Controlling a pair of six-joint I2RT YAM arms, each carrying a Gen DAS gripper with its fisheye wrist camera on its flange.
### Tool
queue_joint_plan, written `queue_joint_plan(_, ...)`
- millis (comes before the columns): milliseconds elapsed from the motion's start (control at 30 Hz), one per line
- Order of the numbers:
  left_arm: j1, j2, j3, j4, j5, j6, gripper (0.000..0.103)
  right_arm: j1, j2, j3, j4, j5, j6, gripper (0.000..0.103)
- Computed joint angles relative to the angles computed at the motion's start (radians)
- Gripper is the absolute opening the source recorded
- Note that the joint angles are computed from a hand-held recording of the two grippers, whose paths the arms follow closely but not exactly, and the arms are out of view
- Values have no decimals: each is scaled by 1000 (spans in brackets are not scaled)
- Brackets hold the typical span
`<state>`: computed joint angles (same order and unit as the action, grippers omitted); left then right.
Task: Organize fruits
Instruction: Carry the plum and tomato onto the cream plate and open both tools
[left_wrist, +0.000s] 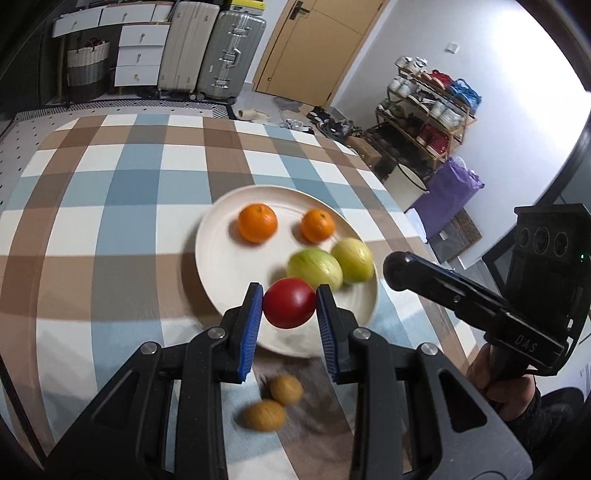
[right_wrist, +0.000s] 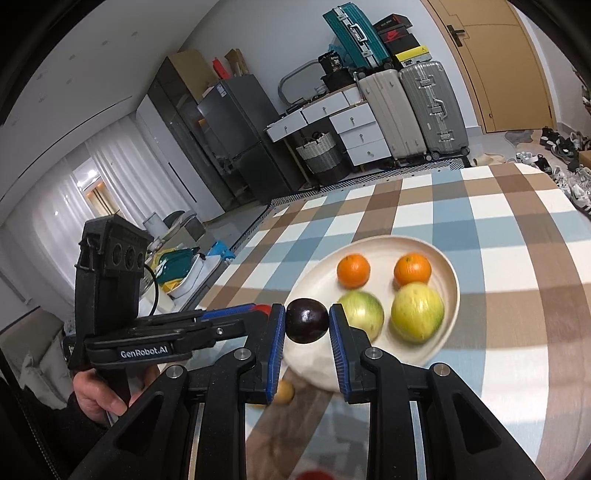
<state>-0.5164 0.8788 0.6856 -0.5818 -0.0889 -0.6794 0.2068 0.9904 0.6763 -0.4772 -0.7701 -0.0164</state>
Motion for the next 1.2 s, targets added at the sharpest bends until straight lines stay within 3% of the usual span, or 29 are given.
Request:
queue_joint_plan(267,160,159,44,97,106,105,27,66,186,95,110,52,58,24)
queue_joint_plan(667,221,319,52,200,172,137,27,115,426,197,153,120,62,24)
queue_joint_plan(1100,221,396,56,252,186,138,27,137,477,211,172,162,56,25)
queue_joint_plan(1167,221,399,59,252,181,135,27,139,475,210,171,171,57,27)
queue_joint_plan(1200,218,397,62,245,177,133,27,139,471,209,171,173,58,34)
